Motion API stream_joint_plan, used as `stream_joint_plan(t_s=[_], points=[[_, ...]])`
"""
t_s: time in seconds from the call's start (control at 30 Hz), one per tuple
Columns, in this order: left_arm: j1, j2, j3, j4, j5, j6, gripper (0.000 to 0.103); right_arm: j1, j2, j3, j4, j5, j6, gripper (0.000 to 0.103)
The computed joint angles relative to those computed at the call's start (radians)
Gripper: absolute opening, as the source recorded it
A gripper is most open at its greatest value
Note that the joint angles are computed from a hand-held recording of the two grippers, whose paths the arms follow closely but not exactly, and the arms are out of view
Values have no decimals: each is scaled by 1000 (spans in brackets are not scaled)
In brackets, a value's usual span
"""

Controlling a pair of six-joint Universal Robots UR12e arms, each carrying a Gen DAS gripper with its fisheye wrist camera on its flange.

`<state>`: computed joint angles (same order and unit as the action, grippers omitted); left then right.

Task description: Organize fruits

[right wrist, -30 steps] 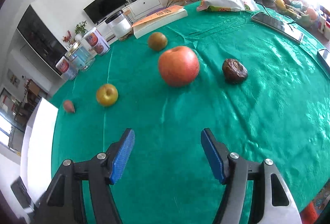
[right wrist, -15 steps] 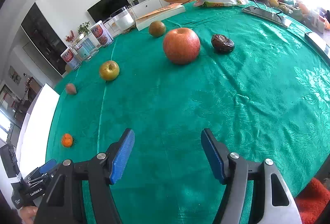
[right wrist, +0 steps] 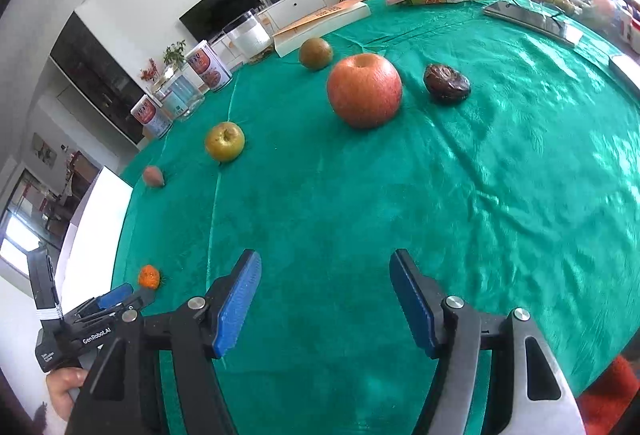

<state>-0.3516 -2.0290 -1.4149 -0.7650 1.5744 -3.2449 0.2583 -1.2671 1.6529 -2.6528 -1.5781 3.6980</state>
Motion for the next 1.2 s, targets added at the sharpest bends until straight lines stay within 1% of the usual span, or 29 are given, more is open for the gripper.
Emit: stream_joint_plan(t_s=[0.03, 0.07, 0.1, 0.13, 0.17, 0.2, 0.23, 0.27, 0.3, 0.37, 0.43, 0.5, 0.57, 0.7, 0.73, 0.8, 0.93, 1.0, 1.07, 1.13, 1.2], points=[[-3, -8, 10, -8, 11, 2, 54, -11, 11, -40, 55, 3, -63, 67], [-11, -14, 14, 4, 49, 6, 50, -25, 26, -88, 121, 19, -121, 67], [-11, -18, 19, 4, 47, 7, 47, -39, 43, -136, 183, 36, -172, 67], [-10, -21, 26, -2, 42, 2, 34, -52, 65, -190, 255, 55, -221, 70], [-11, -24, 34, -13, 49, 2, 30, -61, 90, -247, 327, 61, -261, 73], [-9, -27, 43, -29, 43, 4, 30, -67, 116, -300, 385, 57, -289, 73], [-7, -29, 51, -42, 36, 6, 30, -73, 144, -353, 450, 73, -317, 75], [-5, -30, 56, -54, 31, 9, 29, -82, 172, -408, 529, 104, -346, 77], [-4, -31, 62, -68, 26, 11, 29, -85, 201, -459, 598, 111, -363, 77], [0, -34, 75, -99, 16, 15, 29, -82, 251, -545, 711, 68, -382, 79], [5, -37, 87, -125, 4, 13, 29, -80, 289, -608, 803, 33, -397, 79], [9, -40, 96, -143, -3, 9, 29, -83, 321, -660, 889, 24, -404, 77], [11, -43, 103, -154, -6, 9, 29, -84, 340, -685, 934, 15, -407, 69], [14, -48, 117, -177, -16, 12, 28, -87, 337, -672, 928, 21, -403, 68], [16, -48, 121, -188, -28, 11, 28, -89, 329, -659, 920, 40, -398, 68], [25, -43, 124, -199, -67, 8, 28, -94, 300, -616, 871, 89, -372, 68], [39, -13, 112, -193, -114, 12, 28, -85, 217, -517, 756, 178, -341, 68], [45, 9, 91, -191, -124, 29, 28, -60, 186, -491, 746, 172, -365, 68], [49, 31, 59, -192, -116, 42, 28, -26, 164, -462, 756, 162, -420, 68], [51, 48, 24, -200, -106, 43, 28, 9, 152, -435, 774, 170, -456, 68], [50, 62, -11, -198, -91, 46, 28, 41, 146, -409, 774, 158, -477, 68]])
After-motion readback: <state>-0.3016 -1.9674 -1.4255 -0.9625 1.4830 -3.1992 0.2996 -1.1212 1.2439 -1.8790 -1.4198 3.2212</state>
